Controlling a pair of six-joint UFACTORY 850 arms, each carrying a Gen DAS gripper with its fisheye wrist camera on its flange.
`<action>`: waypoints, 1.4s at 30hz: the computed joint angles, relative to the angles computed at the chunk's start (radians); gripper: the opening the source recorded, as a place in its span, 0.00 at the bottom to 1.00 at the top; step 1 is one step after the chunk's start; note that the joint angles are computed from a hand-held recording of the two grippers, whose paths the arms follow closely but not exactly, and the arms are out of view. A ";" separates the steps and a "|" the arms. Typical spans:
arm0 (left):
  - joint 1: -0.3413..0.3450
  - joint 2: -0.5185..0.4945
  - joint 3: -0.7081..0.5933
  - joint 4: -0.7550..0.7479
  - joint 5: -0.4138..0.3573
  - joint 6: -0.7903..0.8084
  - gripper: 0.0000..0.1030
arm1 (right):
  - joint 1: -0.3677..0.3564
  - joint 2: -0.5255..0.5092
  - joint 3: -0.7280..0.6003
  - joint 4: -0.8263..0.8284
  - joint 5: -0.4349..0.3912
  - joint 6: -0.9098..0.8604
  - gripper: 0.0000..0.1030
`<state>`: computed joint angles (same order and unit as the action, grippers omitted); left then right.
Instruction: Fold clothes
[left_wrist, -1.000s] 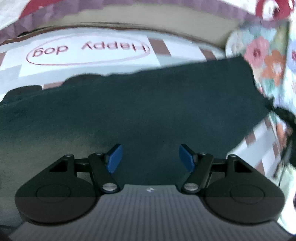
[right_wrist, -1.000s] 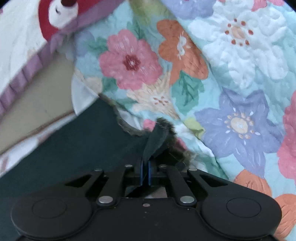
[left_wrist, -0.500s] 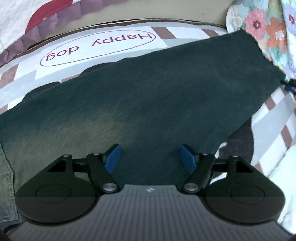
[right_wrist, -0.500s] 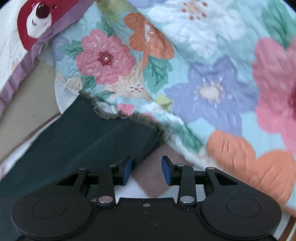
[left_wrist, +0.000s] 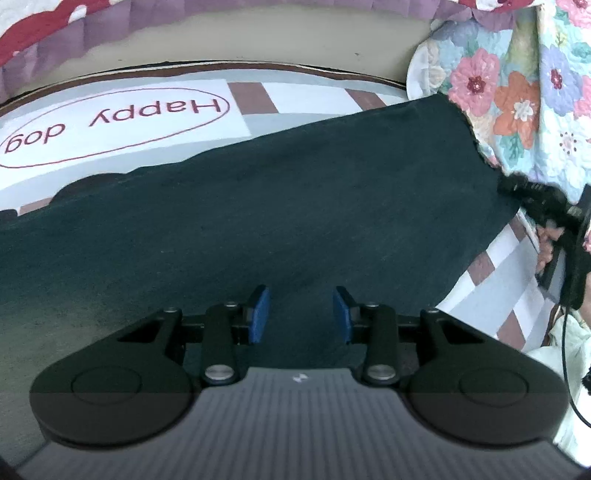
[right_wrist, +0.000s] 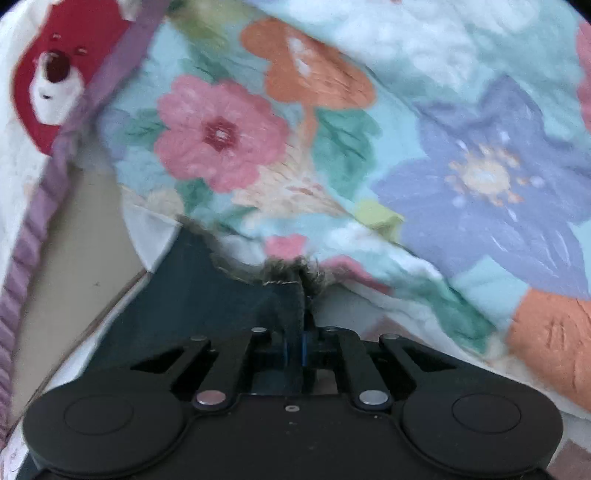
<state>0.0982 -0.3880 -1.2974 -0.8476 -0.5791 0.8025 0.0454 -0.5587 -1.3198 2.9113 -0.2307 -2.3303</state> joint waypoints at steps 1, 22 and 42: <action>0.000 0.005 0.008 -0.005 0.008 0.008 0.36 | 0.002 0.016 0.011 -0.040 -0.031 0.039 0.09; 0.280 0.178 0.120 -0.210 -0.137 -0.015 0.45 | 0.360 0.020 -0.217 -1.211 -0.517 1.001 0.08; 0.381 0.051 0.144 -0.423 -0.358 -0.140 0.62 | 0.479 -0.005 -0.156 -1.471 -0.374 1.174 0.09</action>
